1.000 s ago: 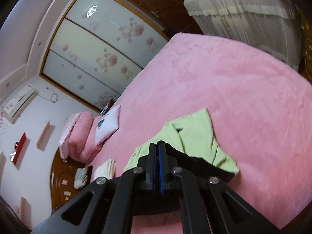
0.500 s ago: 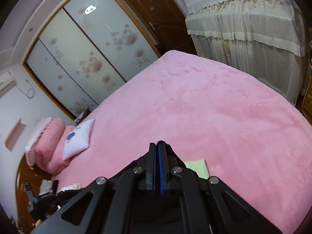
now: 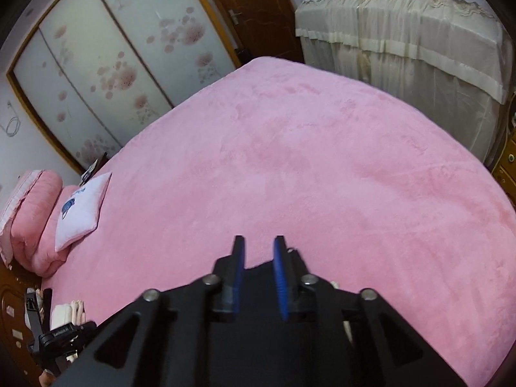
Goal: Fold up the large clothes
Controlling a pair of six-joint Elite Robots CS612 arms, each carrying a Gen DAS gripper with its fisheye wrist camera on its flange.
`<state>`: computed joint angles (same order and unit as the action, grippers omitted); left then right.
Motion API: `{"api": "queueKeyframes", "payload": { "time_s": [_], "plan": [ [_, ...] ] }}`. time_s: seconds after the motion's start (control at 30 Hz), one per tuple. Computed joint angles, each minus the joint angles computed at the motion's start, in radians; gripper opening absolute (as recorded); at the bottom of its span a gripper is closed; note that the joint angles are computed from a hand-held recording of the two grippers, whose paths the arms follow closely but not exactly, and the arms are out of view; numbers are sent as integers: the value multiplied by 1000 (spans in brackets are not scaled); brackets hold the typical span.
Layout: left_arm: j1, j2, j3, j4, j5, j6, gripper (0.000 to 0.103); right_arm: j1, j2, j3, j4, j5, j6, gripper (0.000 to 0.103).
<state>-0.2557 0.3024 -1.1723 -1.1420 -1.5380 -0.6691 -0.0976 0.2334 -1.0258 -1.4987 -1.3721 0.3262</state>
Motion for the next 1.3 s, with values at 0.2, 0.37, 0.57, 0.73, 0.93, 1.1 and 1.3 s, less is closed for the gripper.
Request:
{"api": "queueKeyframes", "payload": {
  "time_s": [0.2,0.37,0.57,0.73,0.93,1.1,1.3],
  "plan": [
    [-57,8,-72,83,125,122,88,16,44,-73,156,154,-94,22],
    [-91,59,-172,215,100,101,88,53,111,-183,412,309,-299,18],
    [-116,132,-271,330,27,98,63,106,224,-339,425,182,-325,13],
    [-125,173,-347,374,-23,26,63,99,290,-454,456,166,-274,0],
    [-150,191,-403,445,-13,25,63,89,299,-498,578,155,-387,0],
    [-174,198,-435,489,24,43,63,80,264,-480,610,139,-335,4],
    [-176,195,-456,519,9,7,63,30,281,-529,440,18,-84,8]
  ]
}}
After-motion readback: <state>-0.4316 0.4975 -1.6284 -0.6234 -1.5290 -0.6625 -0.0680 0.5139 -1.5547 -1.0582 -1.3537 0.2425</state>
